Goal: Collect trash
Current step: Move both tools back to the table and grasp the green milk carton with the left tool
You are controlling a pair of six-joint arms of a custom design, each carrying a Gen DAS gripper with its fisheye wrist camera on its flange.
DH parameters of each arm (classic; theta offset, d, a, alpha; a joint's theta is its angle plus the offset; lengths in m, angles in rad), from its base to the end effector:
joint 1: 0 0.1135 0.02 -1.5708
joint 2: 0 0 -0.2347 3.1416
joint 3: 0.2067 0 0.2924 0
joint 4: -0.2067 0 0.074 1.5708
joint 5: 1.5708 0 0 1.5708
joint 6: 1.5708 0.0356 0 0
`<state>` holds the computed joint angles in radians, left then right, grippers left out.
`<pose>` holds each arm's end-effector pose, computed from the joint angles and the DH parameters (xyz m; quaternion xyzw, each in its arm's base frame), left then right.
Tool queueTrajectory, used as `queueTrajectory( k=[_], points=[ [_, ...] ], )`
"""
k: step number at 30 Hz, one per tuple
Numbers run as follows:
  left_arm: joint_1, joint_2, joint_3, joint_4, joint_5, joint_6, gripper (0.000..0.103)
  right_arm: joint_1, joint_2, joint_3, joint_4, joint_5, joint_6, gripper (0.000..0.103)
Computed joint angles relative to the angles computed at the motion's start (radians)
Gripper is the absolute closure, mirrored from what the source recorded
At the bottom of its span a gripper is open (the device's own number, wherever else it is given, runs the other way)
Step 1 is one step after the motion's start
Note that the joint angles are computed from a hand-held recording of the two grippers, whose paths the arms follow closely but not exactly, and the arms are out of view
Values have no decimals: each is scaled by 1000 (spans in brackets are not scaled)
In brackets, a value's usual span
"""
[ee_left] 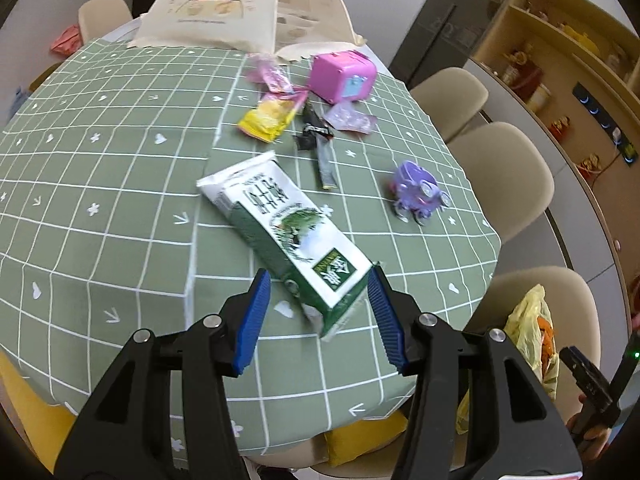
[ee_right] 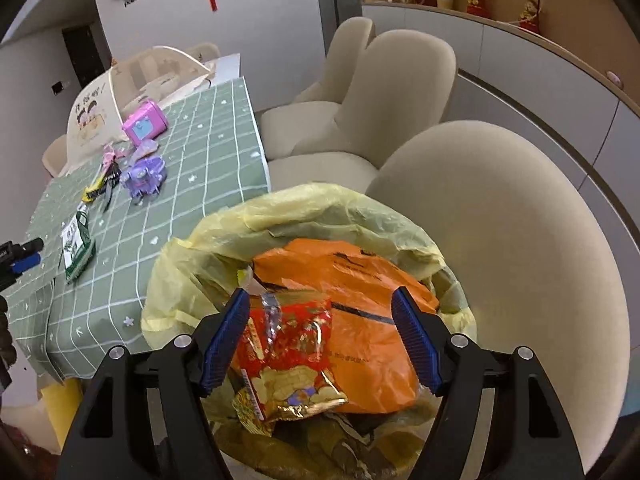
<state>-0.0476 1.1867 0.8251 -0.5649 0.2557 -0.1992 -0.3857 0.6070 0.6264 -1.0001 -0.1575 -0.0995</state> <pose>0.2853 -0.0226 0.1993 -0.0310 0.9412 -0.1587 0.2967 0.1623 -0.0599 0.2222 0.1134 0.9473 0.0034 0.2995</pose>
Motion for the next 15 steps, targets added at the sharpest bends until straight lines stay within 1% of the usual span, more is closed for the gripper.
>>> queueTrajectory(
  k=[4, 6, 8, 11, 13, 15],
  points=[
    [14, 2, 0, -1, 6, -3, 55, -12, -43, -35, -22, 26, -26, 34],
    [11, 4, -1, 1, 4, -3, 55, -39, -74, -42, -42, -10, -38, 34],
    [5, 9, -4, 6, 0, -6, 55, -68, -107, -38, -62, -68, -39, 34],
    [1, 25, -5, 16, 0, -23, 55, -78, -127, -11, -73, -129, -28, 34],
    [3, 33, -9, 25, -2, -40, 55, -31, -126, 14, -74, -117, -5, 34],
    [12, 47, -8, 33, 3, -55, 55, 33, -133, 33, -64, -77, 24, 34]
  ],
)
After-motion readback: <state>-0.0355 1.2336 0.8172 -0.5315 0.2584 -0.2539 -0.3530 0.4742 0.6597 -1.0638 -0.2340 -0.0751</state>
